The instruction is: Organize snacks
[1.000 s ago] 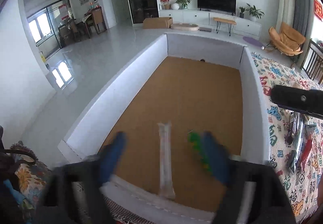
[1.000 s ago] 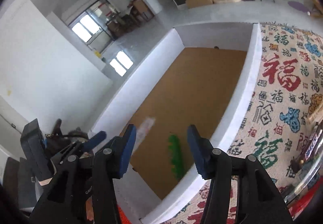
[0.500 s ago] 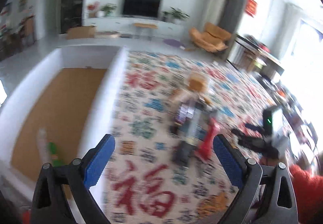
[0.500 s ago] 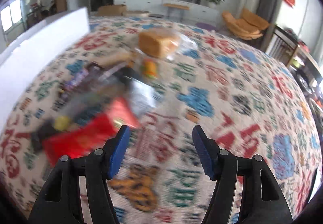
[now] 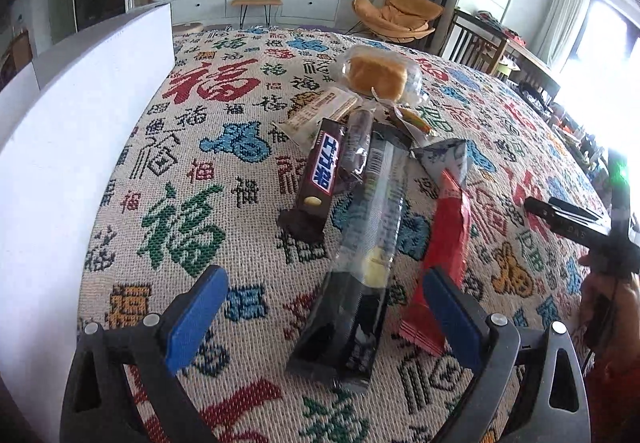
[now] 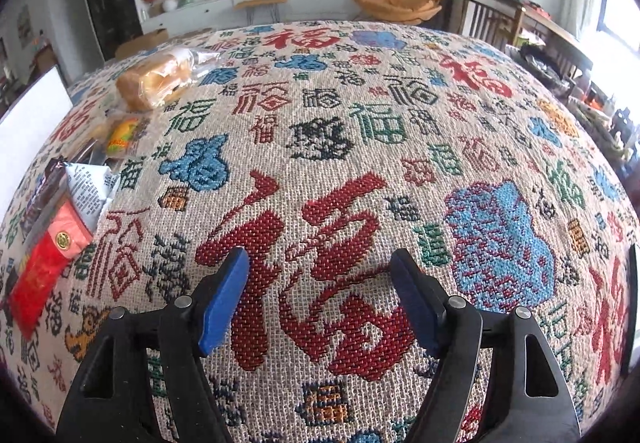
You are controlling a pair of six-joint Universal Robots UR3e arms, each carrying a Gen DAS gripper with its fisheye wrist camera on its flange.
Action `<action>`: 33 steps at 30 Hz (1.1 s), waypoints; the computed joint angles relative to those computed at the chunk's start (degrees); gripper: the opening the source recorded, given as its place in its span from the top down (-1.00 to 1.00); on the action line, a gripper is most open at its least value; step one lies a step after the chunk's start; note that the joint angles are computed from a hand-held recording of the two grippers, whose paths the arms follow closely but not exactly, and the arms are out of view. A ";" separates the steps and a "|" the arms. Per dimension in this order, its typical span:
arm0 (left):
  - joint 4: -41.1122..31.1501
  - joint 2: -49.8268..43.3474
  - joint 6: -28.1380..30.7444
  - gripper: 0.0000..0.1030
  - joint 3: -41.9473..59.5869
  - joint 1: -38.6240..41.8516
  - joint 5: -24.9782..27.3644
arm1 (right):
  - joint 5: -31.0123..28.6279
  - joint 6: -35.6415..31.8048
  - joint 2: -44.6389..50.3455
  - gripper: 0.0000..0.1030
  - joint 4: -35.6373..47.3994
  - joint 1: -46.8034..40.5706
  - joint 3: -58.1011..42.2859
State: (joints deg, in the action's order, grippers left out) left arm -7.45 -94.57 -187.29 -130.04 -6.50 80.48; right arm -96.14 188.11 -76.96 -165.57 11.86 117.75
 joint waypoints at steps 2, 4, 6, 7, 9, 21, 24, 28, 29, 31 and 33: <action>2.25 -3.36 -0.38 -0.90 0.30 2.30 -3.20 | -0.28 0.18 0.31 -0.51 -0.07 0.17 -0.16; 6.96 -5.96 -0.32 -0.93 0.42 1.86 -2.11 | -0.43 0.61 -0.53 -0.51 -0.05 0.58 0.65; 6.95 -7.38 0.29 -0.95 1.80 1.44 -1.42 | -0.43 0.44 -0.48 -0.51 0.02 0.47 0.55; 7.16 -7.86 0.44 -0.96 2.08 1.15 -0.92 | -0.36 0.47 -0.51 -0.51 0.03 0.44 0.56; 7.39 -7.94 0.68 -0.97 2.01 0.96 -0.74 | -0.35 0.46 -0.54 -0.52 0.03 0.45 0.59; 10.56 -7.13 0.79 -0.99 -1.03 3.88 -5.30 | -0.22 0.61 -0.17 -0.54 -0.05 0.49 0.40; 10.39 -7.23 0.85 -0.99 -0.83 3.68 -4.94 | -0.15 0.55 -0.13 -0.55 -0.01 0.40 0.30; 10.38 -7.29 0.81 -0.99 -0.76 3.62 -4.90 | -0.13 0.56 -0.16 -0.55 0.01 0.39 0.31; 10.33 -7.26 0.83 -0.99 -0.75 3.61 -4.86 | -0.11 0.54 -0.18 -0.55 0.03 0.37 0.32; 10.32 -7.33 0.85 -0.99 -0.70 3.52 -4.71 | -0.09 0.54 -0.20 -0.55 0.03 0.36 0.33; 10.33 -7.37 0.82 -0.99 -0.66 3.43 -4.59 | -0.09 0.54 -0.20 -0.55 0.03 0.36 0.33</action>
State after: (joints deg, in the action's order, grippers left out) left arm 2.87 -101.94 -186.47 -130.70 -3.08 75.89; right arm -96.23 188.65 -77.16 -165.53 12.22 118.08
